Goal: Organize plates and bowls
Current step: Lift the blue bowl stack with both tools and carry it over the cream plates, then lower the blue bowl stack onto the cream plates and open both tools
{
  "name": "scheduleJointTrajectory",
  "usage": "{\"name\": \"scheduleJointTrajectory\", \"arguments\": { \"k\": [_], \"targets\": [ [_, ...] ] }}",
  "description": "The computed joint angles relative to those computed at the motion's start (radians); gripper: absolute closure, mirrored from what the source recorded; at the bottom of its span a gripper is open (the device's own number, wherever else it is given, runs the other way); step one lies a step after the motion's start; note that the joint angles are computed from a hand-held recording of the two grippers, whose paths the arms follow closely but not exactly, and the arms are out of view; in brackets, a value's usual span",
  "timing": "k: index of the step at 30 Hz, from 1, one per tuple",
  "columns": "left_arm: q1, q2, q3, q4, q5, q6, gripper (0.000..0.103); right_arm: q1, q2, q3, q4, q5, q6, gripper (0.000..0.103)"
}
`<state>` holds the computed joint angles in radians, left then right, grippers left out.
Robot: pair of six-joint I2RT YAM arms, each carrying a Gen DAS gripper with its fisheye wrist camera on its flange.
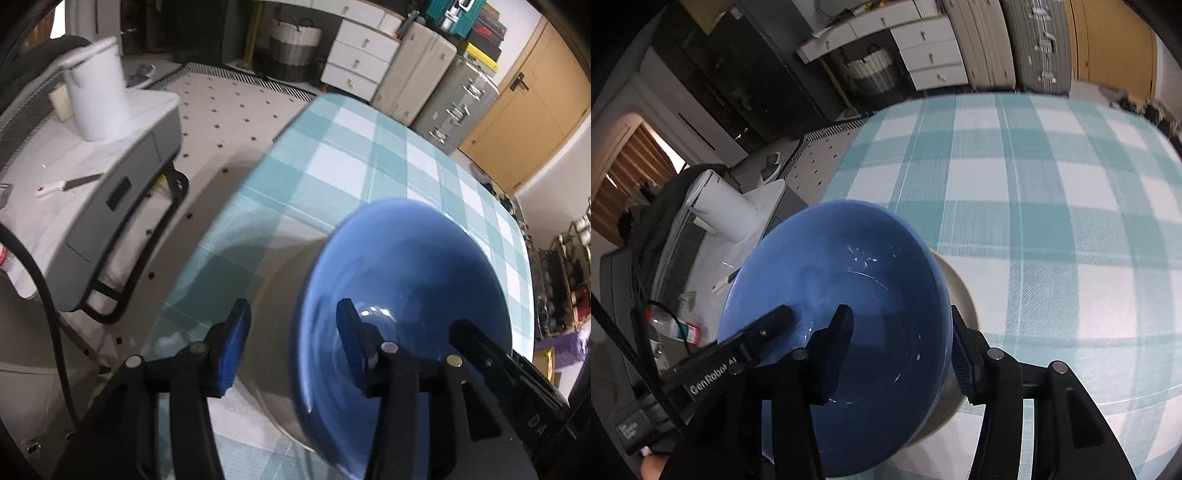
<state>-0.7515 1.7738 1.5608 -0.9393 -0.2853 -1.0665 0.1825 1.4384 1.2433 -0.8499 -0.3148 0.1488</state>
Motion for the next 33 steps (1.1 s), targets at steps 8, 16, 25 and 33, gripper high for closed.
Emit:
{"name": "scheduleJointTrajectory", "arguments": {
  "k": [8, 16, 25, 33],
  "targets": [
    [0.006, -0.050, -0.042, -0.010, -0.007, -0.042, 0.054, -0.040, -0.073, -0.046, 0.038, 0.016, 0.005, 0.051],
    [-0.061, -0.103, -0.039, -0.001, -0.080, -0.055, 0.054, -0.132, -0.158, -0.079, 0.037, -0.086, -0.039, 0.045],
    [-0.264, -0.090, 0.088, -0.199, -0.334, -0.131, 0.054, -0.180, -0.326, -0.129, -0.032, -0.154, -0.152, 0.030],
    [-0.507, -0.048, 0.167, -0.449, -0.644, -0.371, 0.010, -0.259, -0.605, -0.228, -0.090, -0.187, -0.301, 0.018]
  ]
}}
